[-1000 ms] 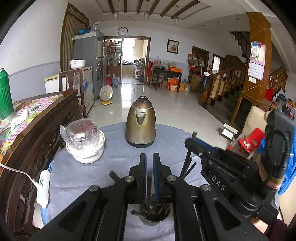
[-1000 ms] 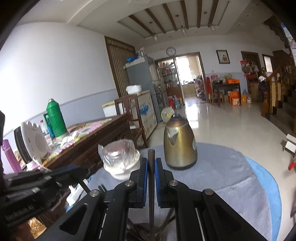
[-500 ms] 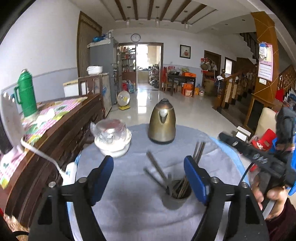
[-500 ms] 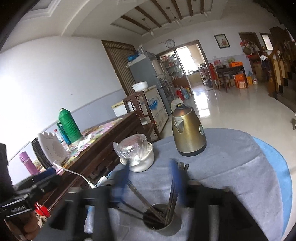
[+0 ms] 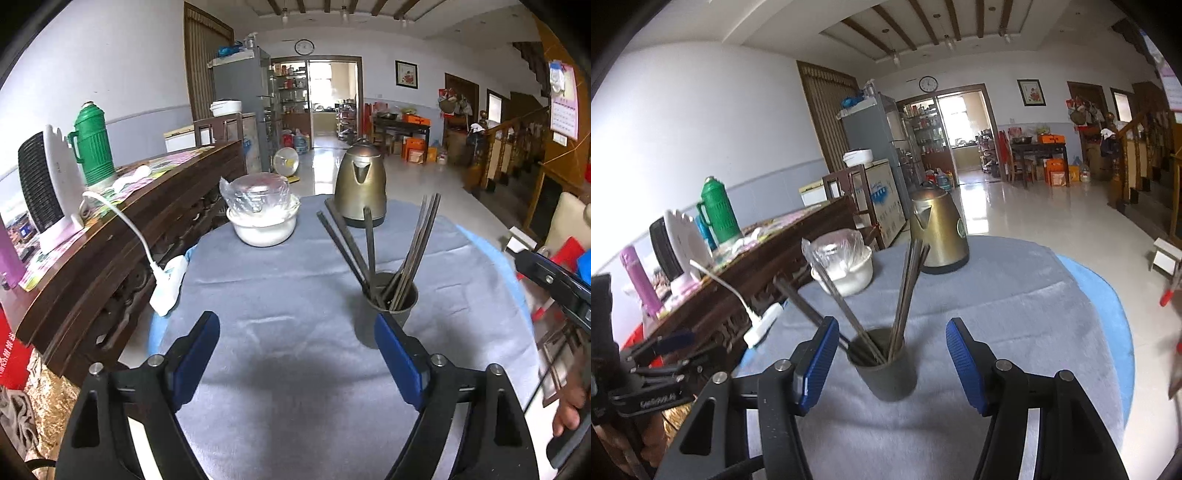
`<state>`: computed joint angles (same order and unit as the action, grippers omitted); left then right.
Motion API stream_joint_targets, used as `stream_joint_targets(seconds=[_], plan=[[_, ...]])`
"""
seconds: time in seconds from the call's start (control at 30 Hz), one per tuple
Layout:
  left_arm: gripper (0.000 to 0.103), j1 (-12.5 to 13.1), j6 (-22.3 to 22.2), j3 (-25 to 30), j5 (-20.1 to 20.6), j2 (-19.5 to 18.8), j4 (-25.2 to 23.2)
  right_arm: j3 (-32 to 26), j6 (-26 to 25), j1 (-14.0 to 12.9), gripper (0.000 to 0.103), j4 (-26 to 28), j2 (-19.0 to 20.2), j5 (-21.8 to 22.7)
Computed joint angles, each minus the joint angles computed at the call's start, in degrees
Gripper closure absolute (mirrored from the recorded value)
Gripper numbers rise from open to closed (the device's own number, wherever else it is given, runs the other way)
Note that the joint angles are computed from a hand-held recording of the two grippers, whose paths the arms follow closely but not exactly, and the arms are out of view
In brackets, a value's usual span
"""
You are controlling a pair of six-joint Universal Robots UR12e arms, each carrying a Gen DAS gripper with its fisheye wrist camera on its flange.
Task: Organize utensils
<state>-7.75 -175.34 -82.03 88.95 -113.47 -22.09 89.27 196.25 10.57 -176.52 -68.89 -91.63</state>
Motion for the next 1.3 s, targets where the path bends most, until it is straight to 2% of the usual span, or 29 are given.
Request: stream_joint_targets(seconds=[0.27, 0.6, 0.77, 0.93, 1.3], plan=[[0.016, -0.2, 0.5, -2.2, 2.2, 1.2, 1.1, 3.5, -0.1, 1.1, 0.038, 0.9, -2.3, -1.0], [0.014, -0.7, 1.4, -4.1, 4.4, 2.2, 3.5, 4.8, 0.9, 2.0, 0.038, 1.5, -3.6, -2.1], [0.014, -1.1, 1.8, -5.0, 7.1, 2.8, 3.4, 5.3, 0.9, 2.5, 0.038, 1.6, -3.9, -2.9], [0.014, -1.8, 3.1, -6.3, 10.8, 3.2, 5.4, 5.9, 1.2, 2.9, 0.038, 2.3, -4.3, -4.0], [0.014, -1.5, 3.4, -7.5, 10.7, 4.3, 3.8, 7.9, 1.4, 3.3, 0.038, 3.1, -5.8, -5.7]])
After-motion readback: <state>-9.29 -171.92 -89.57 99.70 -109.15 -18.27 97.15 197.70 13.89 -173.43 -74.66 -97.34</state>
